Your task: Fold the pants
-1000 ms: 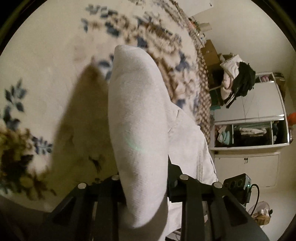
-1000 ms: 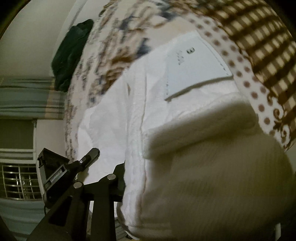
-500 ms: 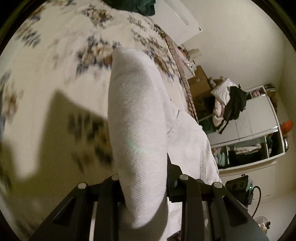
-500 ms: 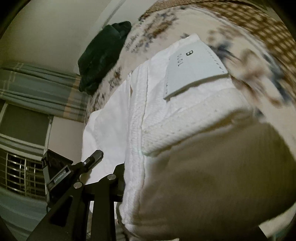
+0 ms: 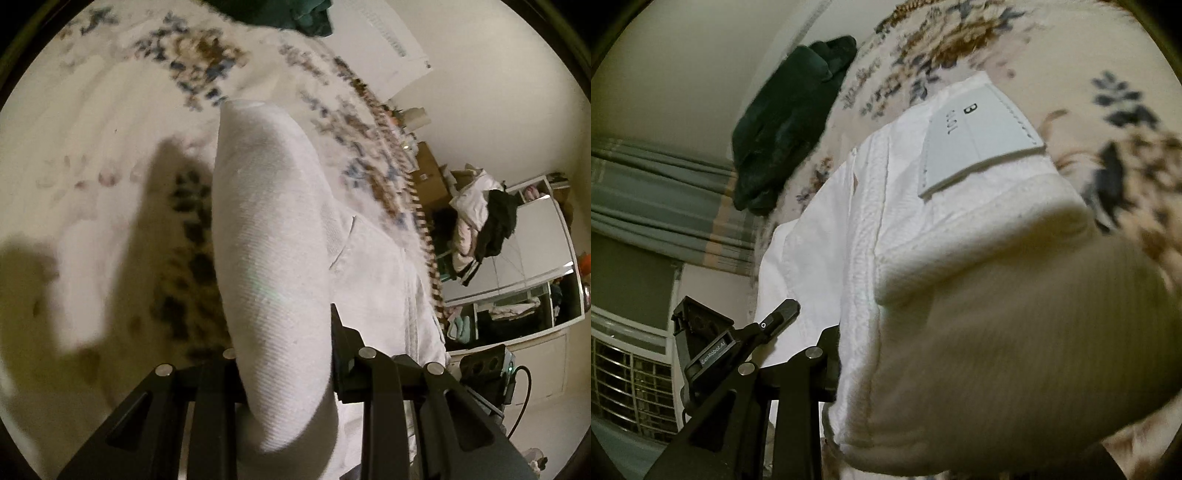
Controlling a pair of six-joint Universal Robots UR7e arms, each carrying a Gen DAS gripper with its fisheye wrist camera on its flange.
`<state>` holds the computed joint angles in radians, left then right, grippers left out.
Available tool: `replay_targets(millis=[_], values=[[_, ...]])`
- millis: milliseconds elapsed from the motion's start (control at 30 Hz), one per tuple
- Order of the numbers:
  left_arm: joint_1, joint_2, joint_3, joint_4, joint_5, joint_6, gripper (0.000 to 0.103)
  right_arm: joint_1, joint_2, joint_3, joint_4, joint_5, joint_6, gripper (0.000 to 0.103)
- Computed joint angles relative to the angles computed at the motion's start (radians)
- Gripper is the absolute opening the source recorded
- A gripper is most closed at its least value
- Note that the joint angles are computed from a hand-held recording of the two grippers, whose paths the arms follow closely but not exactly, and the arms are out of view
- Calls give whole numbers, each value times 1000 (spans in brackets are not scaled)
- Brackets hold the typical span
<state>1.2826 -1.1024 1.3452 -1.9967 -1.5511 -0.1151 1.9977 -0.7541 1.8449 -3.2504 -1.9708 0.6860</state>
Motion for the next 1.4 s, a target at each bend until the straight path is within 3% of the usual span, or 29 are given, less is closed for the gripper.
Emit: replay_targets(millis=[100,167,200,233,367,433,633,833,933,1033,1167,1400], values=[[30,24,-12,26,3,6,24,-45,39,-46,49,26,-8,32],[43,23,-11,34,-9,-2,30,-61,52,-59,75,37,-10,33],[46,17,-5,36,-6,-11,36,-66,52,-57,87,41,-7,38],[43,7,5,40,16,-26,45,-67,50,-57,107,38,1,49],[38,-11,8,94,79,-76,64,-67,29,-59,230,3,48,71],[27,-20,9,120,123,-80,74,-47,14,-55,308,-60,53,78],[-65,-79,92,128,361,-29,93,16,-13,-71,535,-238,146,97],[-166,-168,207,123,521,14,93,125,23,-232,925,-488,250,103],[-221,-218,263,108,595,1,93,168,49,-313,1076,-566,313,103],[-268,-274,299,117,656,-22,93,199,63,-371,1172,-590,360,103],[-322,-318,299,155,682,-79,93,268,35,-397,1343,-623,461,103],[-485,-416,258,327,749,-222,93,394,-21,-476,1628,-621,648,103]])
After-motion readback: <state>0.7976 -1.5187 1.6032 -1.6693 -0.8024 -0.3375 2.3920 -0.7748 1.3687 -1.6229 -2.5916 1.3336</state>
